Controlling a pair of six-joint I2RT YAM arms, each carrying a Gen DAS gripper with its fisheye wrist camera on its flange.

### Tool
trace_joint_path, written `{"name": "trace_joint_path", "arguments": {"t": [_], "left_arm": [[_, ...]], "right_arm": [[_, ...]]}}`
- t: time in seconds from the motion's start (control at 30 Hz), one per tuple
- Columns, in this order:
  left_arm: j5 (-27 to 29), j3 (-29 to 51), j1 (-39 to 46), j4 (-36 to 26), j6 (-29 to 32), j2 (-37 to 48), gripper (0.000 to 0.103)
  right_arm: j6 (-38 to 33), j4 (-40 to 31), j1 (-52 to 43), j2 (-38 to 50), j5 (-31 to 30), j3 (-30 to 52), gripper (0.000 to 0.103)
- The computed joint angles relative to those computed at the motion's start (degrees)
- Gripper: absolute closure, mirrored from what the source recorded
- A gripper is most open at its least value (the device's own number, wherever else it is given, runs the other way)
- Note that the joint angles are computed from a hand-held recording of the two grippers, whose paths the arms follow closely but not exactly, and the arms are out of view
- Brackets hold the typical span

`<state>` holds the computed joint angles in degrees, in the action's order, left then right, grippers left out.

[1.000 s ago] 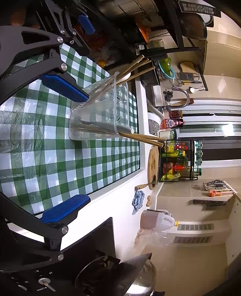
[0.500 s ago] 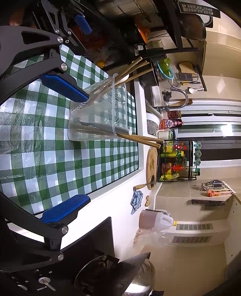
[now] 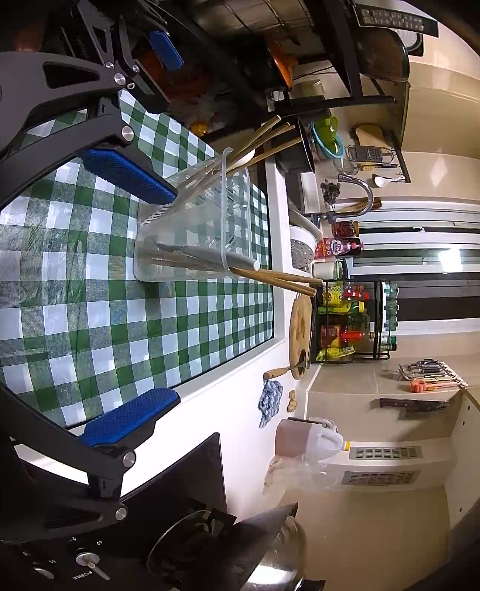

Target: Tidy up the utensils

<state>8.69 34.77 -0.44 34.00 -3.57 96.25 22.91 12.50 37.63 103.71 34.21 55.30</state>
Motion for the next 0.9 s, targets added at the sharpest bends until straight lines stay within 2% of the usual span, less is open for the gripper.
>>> {"name": "trace_joint_path", "arguments": {"t": [0.9], "left_arm": [[-0.3, 0.1, -0.2, 0.3, 1.0, -0.3, 0.008]], "right_arm": [[-0.2, 0.3, 0.0, 0.0, -0.1, 0.0, 0.005]]}}
